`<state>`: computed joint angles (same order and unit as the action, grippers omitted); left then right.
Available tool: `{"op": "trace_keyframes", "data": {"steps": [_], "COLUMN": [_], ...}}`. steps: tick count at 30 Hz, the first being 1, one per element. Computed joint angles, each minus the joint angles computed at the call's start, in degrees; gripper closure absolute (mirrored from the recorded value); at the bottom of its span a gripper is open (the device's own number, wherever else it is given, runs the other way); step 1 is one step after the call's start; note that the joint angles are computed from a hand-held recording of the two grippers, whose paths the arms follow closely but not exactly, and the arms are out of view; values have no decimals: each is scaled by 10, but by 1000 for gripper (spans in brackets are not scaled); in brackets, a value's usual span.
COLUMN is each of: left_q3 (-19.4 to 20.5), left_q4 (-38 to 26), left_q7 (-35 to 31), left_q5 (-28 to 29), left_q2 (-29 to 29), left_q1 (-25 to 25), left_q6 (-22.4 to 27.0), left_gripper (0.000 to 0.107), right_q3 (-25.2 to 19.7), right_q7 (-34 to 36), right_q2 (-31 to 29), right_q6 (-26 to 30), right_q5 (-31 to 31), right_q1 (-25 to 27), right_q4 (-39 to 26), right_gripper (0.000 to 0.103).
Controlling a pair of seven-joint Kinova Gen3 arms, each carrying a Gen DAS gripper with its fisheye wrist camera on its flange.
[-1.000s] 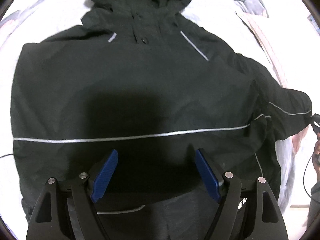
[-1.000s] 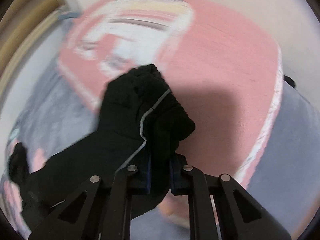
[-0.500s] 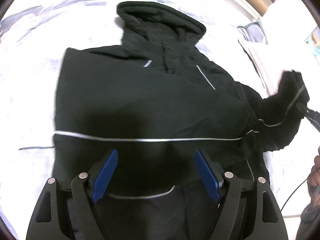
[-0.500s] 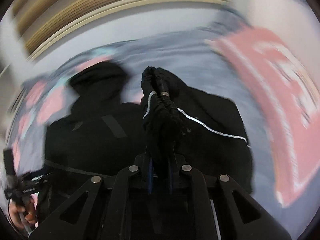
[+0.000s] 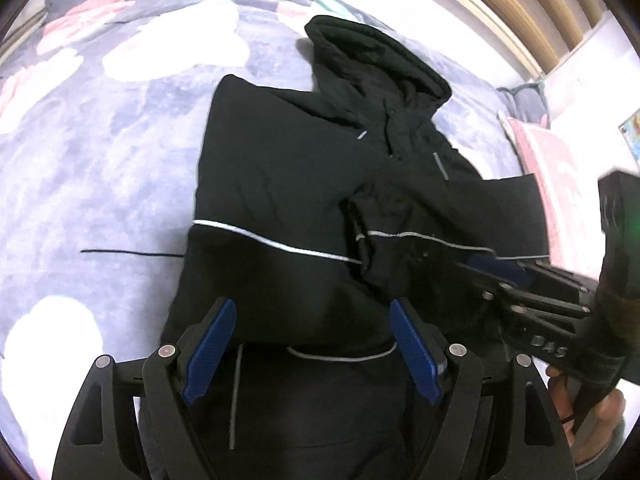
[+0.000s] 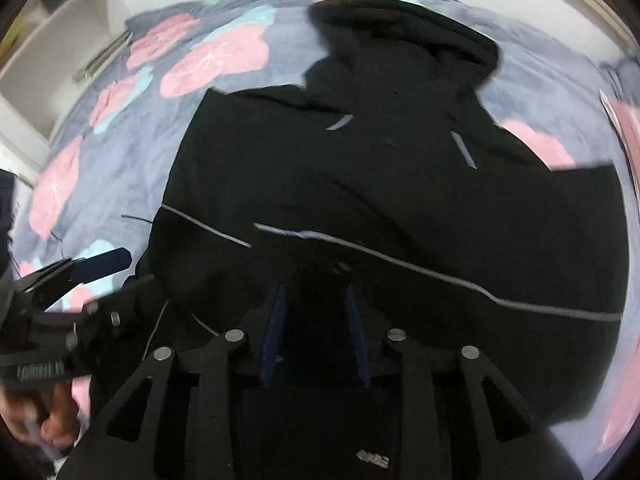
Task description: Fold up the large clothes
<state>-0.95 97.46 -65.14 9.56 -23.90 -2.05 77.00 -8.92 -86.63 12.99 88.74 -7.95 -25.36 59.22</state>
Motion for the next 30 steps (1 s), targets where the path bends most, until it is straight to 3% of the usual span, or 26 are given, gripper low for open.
{"op": "trace_keyframes", "data": {"steps": [3,9,13,16,17,18,19,23,27,30], "left_q3": [-27,-64,-21,-18,-11,-13,-21,-9,-37,-69], "left_q4": [8,43,42,45,46,44,38,20,-6,-21], "left_q7": [-34,-84,-41,-50,-59,-76,-84,-87,-75,-78], "left_q5": [38,142,116,117,118,129,139,122,103,84], "left_q2": [14,48,88,114,117,124,134,101,41,16], "left_q1": [17,25,-1,7,3,7,18,14,-2,-13], "left_q6": [-25,-99,-117,-130,-139,-141,-134,-140,-119,-72], "left_gripper": [27,27,28,29,34,64,82,87,89,89], "right_q3": [25,63,66,60,58,57,56,57,54,48], "right_q7": [27,11,10,5,-1,-7,-11,-8,12,21], "right_q2": [-25,-30,-26,-13,-11,-10,-9,-5,-12,-15], "right_q6": [1,-16,-38,-39,-42,-44,-45,-16,3,-10], "right_q5": [-37,21,40,55,66,73,75,20,-47,-50], "right_q1": [65,127,150,144,137,132,131,154,184,181], "right_q4": [4,12,50,74,84,89,89,52,13,13], "right_gripper": [47,46,46,46,46,46,44,44,38,31]}}
